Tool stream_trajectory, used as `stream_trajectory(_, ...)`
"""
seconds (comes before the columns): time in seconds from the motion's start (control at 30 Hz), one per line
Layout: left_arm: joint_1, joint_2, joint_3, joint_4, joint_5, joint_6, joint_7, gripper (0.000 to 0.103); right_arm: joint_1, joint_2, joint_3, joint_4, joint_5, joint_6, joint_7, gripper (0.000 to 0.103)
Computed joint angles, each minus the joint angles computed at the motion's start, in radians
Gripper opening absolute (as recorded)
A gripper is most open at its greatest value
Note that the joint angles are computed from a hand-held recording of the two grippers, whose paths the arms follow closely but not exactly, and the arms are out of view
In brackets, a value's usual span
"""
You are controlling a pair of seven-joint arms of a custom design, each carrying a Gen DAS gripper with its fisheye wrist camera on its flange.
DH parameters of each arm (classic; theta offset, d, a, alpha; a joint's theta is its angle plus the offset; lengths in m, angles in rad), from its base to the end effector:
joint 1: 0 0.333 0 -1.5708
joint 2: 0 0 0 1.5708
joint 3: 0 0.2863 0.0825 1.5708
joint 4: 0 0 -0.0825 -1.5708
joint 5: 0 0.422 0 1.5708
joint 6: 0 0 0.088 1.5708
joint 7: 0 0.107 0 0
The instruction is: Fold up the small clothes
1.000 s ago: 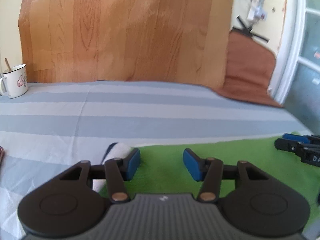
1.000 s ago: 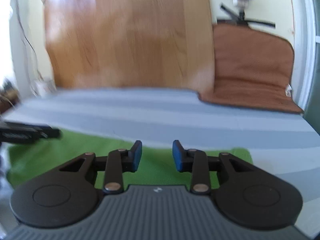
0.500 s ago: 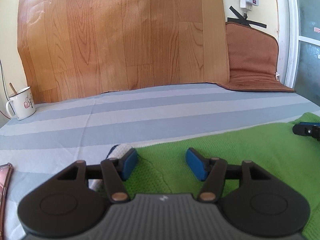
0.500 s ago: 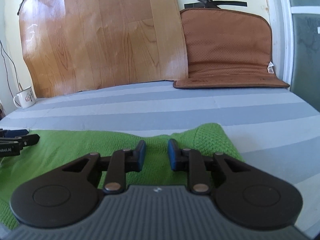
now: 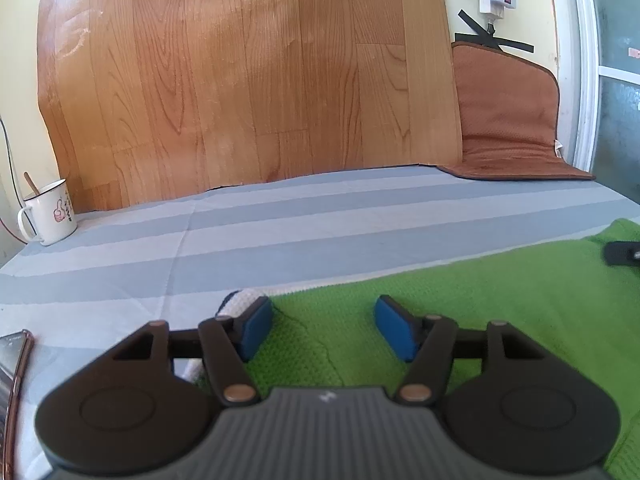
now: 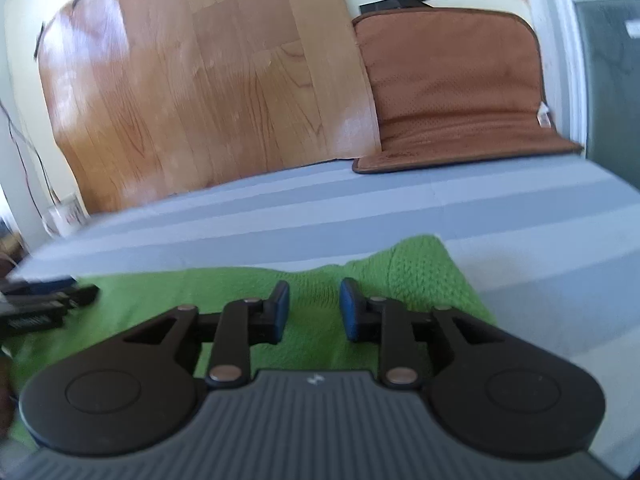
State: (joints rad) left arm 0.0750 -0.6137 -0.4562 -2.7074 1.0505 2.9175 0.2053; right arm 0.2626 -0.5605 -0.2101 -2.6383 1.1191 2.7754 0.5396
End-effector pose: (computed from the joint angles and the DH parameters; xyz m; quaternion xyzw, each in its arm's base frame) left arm 0.3943 -0.2021 0.4021 -0.6195 0.6263 -0.2906 0.3736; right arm 0.4545 -0.0125 0.4300 -0.6630 0.5826 -0.1307 0.4516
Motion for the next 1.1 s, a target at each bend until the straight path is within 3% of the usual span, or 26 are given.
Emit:
stream_trajectory(0.1,-0.003,0.001,0.002,0.001,0.000,-0.004,0.003,0.060,-0.038,-0.105,-0.038,-0.050,0.021,-0.060,0.038,0.053)
stream_trajectory(0.27,-0.007,0.005,0.004,0.005,0.002,-0.016,0.008,0.061,-0.176,-0.216,-0.053,-0.116,-0.081,-0.124,0.222,0.065)
stream_trajectory(0.43,-0.028,0.009,0.016,0.008,-0.010,-0.038,0.028,0.062,-0.296,-0.240,-0.086,-0.149,-0.195,-0.267,0.444,0.068)
stream_trajectory(0.57,-0.040,0.010,0.023,0.009,-0.022,-0.054,0.041,0.062,-0.304,-0.253,-0.114,-0.155,-0.195,-0.350,0.465,0.074)
stream_trajectory(0.7,-0.048,0.008,0.028,0.009,-0.024,-0.061,0.044,0.063,-0.290,-0.236,-0.108,-0.142,-0.169,-0.354,0.459,0.075)
stream_trajectory(0.77,-0.086,-0.001,0.059,-0.001,-0.072,-0.080,0.086,0.064,-0.290,-0.229,-0.108,-0.138,-0.159,-0.358,0.460,0.075)
stream_trajectory(0.8,-0.107,-0.014,0.079,-0.012,-0.102,-0.082,0.111,0.066,-0.292,-0.226,-0.106,-0.135,-0.162,-0.364,0.458,0.075)
stream_trajectory(0.87,-0.176,-0.069,0.150,-0.054,-0.199,-0.076,0.191,0.088,-0.298,-0.219,-0.101,-0.124,-0.177,-0.376,0.453,0.075)
stream_trajectory(0.97,-0.157,-0.224,0.144,-0.140,-0.219,-0.017,0.189,0.103,-0.299,-0.201,-0.101,-0.109,-0.183,-0.390,0.438,0.075)
stream_trajectory(1.03,-0.157,-0.297,0.158,-0.175,-0.244,-0.026,0.220,0.103,-0.291,-0.181,-0.099,-0.096,-0.173,-0.386,0.427,0.075)
stream_trajectory(1.1,-0.219,-0.322,0.263,-0.198,-0.315,-0.054,0.323,0.103,-0.282,-0.163,-0.097,-0.085,-0.159,-0.383,0.413,0.075)
